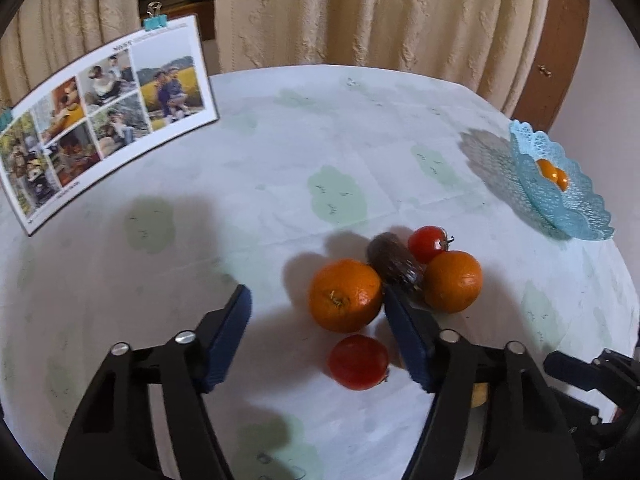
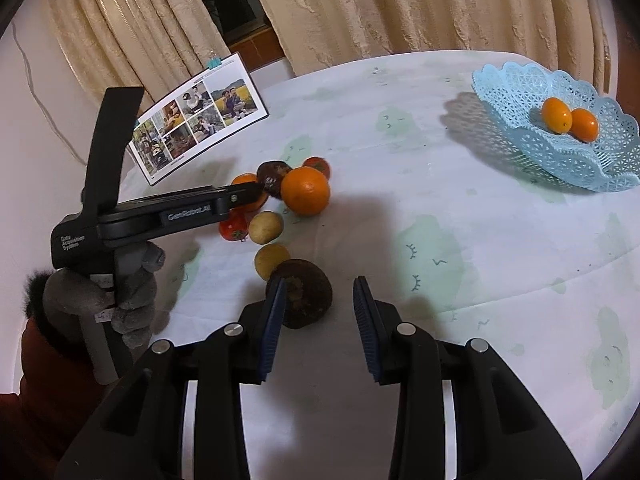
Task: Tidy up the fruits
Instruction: 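Grasp the dark brown fruit with the right gripper while the left gripper grasps an orange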
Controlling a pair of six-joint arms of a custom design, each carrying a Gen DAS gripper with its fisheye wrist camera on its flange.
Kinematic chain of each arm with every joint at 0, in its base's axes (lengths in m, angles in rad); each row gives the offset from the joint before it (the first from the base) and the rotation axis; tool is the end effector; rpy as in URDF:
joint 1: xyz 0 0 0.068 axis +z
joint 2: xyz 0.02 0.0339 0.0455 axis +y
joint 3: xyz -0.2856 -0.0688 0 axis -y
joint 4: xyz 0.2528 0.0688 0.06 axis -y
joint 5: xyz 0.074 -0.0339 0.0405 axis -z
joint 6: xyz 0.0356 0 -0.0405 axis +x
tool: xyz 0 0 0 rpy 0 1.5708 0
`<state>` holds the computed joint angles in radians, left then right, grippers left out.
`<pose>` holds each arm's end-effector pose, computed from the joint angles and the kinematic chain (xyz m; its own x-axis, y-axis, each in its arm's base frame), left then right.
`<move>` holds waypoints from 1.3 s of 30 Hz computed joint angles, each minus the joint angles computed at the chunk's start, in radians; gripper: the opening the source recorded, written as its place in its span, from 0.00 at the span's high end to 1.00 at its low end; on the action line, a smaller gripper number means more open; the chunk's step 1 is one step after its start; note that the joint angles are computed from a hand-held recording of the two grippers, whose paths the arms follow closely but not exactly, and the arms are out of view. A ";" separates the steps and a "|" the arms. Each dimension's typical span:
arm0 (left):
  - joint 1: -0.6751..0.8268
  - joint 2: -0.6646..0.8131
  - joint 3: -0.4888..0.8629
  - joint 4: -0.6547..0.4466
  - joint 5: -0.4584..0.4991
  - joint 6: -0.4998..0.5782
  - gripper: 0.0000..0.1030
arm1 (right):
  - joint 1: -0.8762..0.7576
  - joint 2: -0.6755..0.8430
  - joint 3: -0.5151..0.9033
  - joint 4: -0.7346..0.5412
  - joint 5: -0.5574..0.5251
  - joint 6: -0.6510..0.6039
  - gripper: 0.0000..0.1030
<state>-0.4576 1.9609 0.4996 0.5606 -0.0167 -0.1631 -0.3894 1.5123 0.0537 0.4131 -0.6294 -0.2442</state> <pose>0.2550 -0.1249 0.0470 -0.7640 0.1953 -0.6149 0.3125 0.9458 -0.0879 0.1400 -0.0348 0.0652 -0.7848 0.1108 -0.6097 -0.1607 0.9138 0.3729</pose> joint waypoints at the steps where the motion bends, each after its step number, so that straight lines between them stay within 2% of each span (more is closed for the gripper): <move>1: 0.004 0.005 0.002 0.005 0.016 0.004 0.44 | 0.006 0.001 -0.002 0.003 0.000 0.003 0.65; 3: 0.011 0.021 0.008 0.018 0.056 0.013 0.50 | 0.019 0.009 -0.005 0.009 0.001 0.008 0.65; 5: 0.017 0.029 0.007 0.033 0.098 0.018 0.61 | 0.024 0.016 -0.010 0.022 -0.003 0.015 0.65; 10: 0.011 0.024 0.002 0.040 0.089 0.011 0.62 | 0.065 0.029 -0.016 0.051 0.014 0.042 0.62; 14: 0.012 -0.014 -0.020 0.040 0.067 0.004 0.62 | 0.156 0.043 -0.029 0.120 0.079 0.090 0.55; 20: 0.015 -0.083 -0.054 0.036 0.039 0.002 0.62 | 0.230 0.128 0.019 0.154 0.146 0.130 0.55; 25: 0.028 -0.114 -0.064 0.021 0.031 -0.005 0.62 | 0.289 0.126 0.017 0.172 0.210 0.129 0.55; 27: 0.031 -0.128 -0.070 0.020 0.026 -0.006 0.62 | 0.297 0.120 0.010 0.179 0.221 0.124 0.59; 33: 0.016 -0.169 -0.090 0.024 0.002 -0.011 0.62 | 0.202 0.091 -0.004 0.156 0.144 0.085 0.59; 39: -0.006 -0.200 -0.094 0.012 -0.018 -0.017 0.62 | 0.011 -0.039 0.015 -0.001 0.028 0.009 0.59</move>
<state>-0.4641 1.7613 0.4054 0.5724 -0.0349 -0.1800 -0.3788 1.4730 0.0684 0.4116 -0.6011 -0.2355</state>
